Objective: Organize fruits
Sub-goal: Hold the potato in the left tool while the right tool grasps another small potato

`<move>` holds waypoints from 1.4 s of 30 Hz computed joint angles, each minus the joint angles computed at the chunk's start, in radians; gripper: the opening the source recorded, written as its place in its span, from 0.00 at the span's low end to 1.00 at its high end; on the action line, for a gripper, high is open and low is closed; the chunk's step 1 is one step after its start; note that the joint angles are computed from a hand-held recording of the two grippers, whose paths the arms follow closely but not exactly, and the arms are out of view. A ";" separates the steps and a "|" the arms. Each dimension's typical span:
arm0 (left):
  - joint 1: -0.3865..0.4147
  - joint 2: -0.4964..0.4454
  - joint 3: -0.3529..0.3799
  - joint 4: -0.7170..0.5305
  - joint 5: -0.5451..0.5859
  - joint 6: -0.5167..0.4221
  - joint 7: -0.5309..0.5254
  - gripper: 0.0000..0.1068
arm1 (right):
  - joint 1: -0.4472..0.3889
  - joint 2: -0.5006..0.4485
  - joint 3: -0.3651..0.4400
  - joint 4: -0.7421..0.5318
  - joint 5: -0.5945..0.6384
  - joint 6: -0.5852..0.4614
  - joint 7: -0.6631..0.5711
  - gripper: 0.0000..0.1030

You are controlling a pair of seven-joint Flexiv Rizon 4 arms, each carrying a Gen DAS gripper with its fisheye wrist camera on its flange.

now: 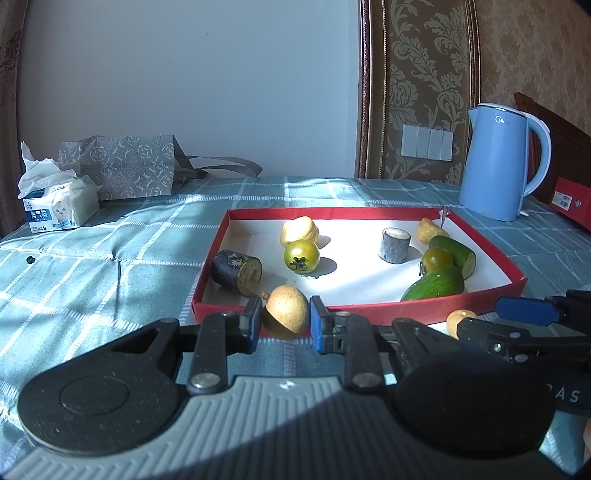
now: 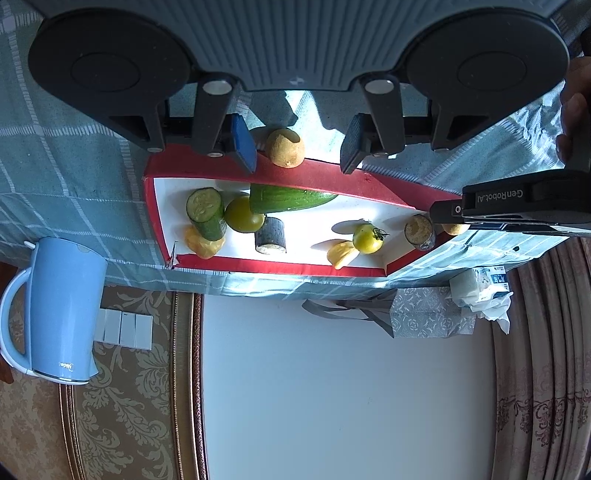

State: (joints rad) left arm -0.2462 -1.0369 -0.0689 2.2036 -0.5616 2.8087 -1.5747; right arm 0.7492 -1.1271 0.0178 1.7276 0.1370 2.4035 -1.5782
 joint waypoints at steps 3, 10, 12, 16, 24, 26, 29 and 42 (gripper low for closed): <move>0.001 0.000 0.000 0.000 -0.002 -0.001 -0.002 0.23 | 0.003 0.001 -0.003 -0.002 0.009 -0.010 0.000 0.47; -0.002 0.002 0.002 0.001 -0.014 -0.009 0.003 0.23 | 0.018 0.003 -0.016 -0.005 0.025 -0.027 -0.013 0.47; -0.004 0.003 0.002 0.001 -0.020 -0.011 0.005 0.23 | 0.020 0.004 -0.018 -0.005 0.030 -0.031 -0.015 0.47; -0.007 0.003 0.002 0.000 -0.026 -0.014 0.006 0.23 | 0.025 0.005 -0.022 -0.008 0.039 -0.041 -0.017 0.47; -0.006 0.005 0.005 0.002 -0.019 -0.021 0.006 0.23 | 0.041 0.006 -0.034 -0.013 0.062 -0.058 -0.027 0.47; -0.008 0.004 0.006 0.002 -0.021 -0.018 0.007 0.23 | 0.043 0.007 -0.036 -0.014 0.062 -0.066 -0.028 0.47; -0.007 0.004 0.005 0.003 -0.021 -0.016 0.003 0.23 | 0.047 0.008 -0.040 -0.014 0.065 -0.071 -0.030 0.47; -0.008 0.006 0.005 0.004 -0.021 -0.018 0.005 0.23 | 0.076 0.013 -0.074 -0.028 0.090 -0.142 -0.024 0.42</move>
